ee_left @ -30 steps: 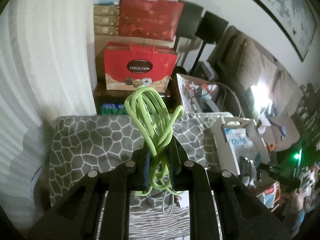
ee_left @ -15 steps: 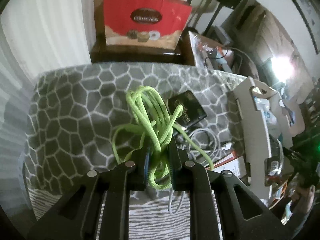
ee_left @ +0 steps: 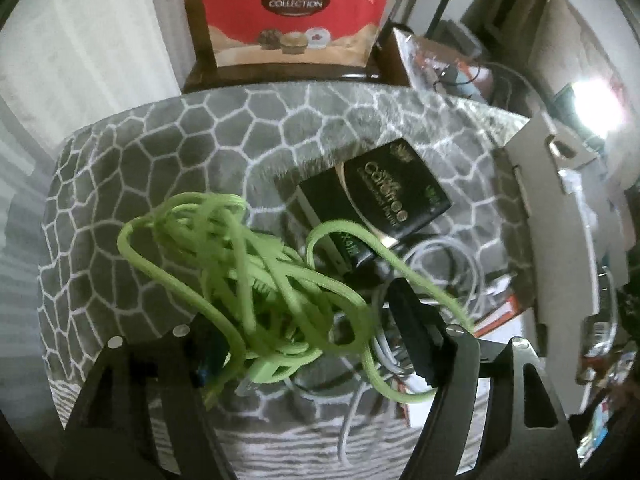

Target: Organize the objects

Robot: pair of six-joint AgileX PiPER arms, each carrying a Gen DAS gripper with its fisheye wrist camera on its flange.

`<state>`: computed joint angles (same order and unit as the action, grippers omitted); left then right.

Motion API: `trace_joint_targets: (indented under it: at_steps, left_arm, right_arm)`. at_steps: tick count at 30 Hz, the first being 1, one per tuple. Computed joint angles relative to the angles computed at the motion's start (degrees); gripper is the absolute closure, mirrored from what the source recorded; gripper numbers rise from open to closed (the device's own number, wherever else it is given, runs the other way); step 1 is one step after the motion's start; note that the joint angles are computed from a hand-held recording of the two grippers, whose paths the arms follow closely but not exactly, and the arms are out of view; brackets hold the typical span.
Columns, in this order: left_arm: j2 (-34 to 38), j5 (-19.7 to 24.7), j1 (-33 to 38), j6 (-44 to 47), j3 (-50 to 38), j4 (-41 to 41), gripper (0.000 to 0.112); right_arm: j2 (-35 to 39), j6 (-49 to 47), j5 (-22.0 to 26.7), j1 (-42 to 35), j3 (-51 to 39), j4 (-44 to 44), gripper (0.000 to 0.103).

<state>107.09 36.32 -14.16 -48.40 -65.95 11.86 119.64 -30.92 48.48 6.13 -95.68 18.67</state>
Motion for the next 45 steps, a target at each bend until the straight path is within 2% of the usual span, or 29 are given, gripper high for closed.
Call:
trace_joint_targets:
  at_steps: [2,4,5,8,14,16,20,28,32,39,45]
  left_arm:
    - [0.0,-1.6,-0.3,-1.3,1.0,1.0,0.051]
    - [-0.8,-3.1,-0.1,-0.1,1.8,0.1,0.065]
    - [-1.3,-3.9,0.4,1.9,2.3,-2.1,0.075]
    - [-2.9,-5.4,2.0,7.1,3.7,-7.6,0.085]
    - [-7.1,-8.4,5.0,16.8,7.3,-17.5,0.089]
    - [-9.2,-9.5,6.8,23.1,8.9,-24.1,0.089]
    - [-12.6,-10.0,9.0,30.5,11.1,-31.1,0.091]
    - [-17.9,-8.5,9.8,29.5,11.0,-29.9,0.094]
    - [-20.3,-7.0,8.6,25.5,9.0,-26.0,0.094]
    - [-23.6,-1.7,5.1,20.5,1.4,-19.6,0.095]
    - [-21.7,3.0,1.2,17.1,-7.7,-15.3,0.095]
  right_arm:
    - [-0.2,-0.1,-0.2,0.1,0.4,-0.1,0.093]
    - [-0.2,-0.3,-0.3,0.0,0.7,0.0,0.093]
    - [-0.1,-0.3,-0.2,0.0,0.7,-0.1,0.093]
    - [0.1,0.0,-0.4,0.1,0.8,-0.5,0.093]
    - [0.2,0.9,-0.4,0.7,0.5,-1.1,0.093]
    - [0.2,0.9,-0.5,0.7,0.5,-1.1,0.093]
    - [0.2,1.0,-0.6,0.8,0.5,-1.2,0.093]
    - [0.2,1.1,-0.5,0.8,0.5,-1.2,0.092]
    - [0.3,1.0,-0.4,0.8,0.4,-1.2,0.092]
    - [0.3,1.0,-0.5,0.8,0.4,-1.2,0.092]
    - [0.3,1.1,-0.4,0.8,0.4,-1.3,0.092]
